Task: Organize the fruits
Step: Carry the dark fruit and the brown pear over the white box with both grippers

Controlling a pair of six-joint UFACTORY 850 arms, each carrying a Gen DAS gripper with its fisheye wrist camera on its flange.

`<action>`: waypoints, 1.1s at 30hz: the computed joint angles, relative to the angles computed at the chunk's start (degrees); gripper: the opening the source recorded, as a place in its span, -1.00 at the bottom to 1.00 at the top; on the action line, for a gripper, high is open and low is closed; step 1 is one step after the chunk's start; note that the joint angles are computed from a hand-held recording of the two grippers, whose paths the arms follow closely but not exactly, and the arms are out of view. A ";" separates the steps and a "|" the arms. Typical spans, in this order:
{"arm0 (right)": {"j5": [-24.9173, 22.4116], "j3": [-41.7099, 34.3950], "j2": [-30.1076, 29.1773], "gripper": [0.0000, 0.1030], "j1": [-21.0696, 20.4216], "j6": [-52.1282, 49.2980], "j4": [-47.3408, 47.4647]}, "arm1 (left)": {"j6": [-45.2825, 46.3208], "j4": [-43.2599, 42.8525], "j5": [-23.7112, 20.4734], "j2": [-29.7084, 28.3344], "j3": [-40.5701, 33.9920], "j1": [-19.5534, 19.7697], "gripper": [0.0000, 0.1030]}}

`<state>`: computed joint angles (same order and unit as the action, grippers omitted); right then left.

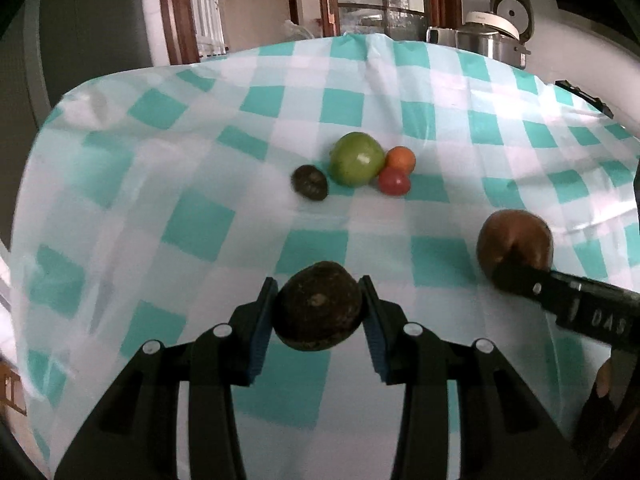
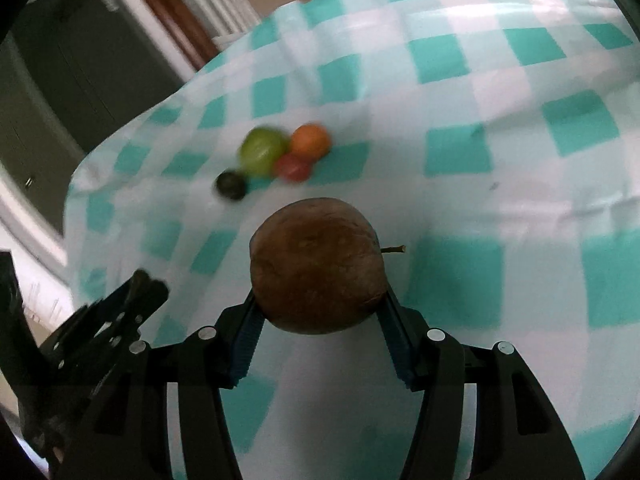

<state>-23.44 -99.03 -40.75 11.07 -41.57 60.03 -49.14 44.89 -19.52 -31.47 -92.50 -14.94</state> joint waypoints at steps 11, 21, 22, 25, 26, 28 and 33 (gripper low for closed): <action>1.65 12.95 8.71 0.07 5.03 -9.86 7.02 | -15.12 12.69 3.73 12.84 17.85 3.40 -0.19; 4.05 17.31 11.70 0.07 9.10 -17.29 9.97 | -18.19 13.19 7.24 17.02 24.88 7.64 -0.19; 4.07 17.25 11.72 0.07 9.40 -16.70 8.98 | -18.31 13.13 7.62 17.45 25.47 8.02 -0.19; 3.68 17.48 12.15 0.07 10.89 -17.42 7.76 | -20.68 15.41 8.98 19.87 28.28 9.24 -0.19; 3.86 17.75 12.48 0.07 11.53 -17.97 7.37 | -22.54 17.56 9.20 20.89 29.41 9.57 -0.19; 3.92 18.54 13.38 0.07 13.11 -20.66 7.39 | -28.30 24.75 9.50 23.82 32.60 10.23 -0.19; 0.43 20.08 15.04 0.07 16.81 -31.63 11.00 | -38.25 37.16 12.91 34.25 42.90 14.27 -0.19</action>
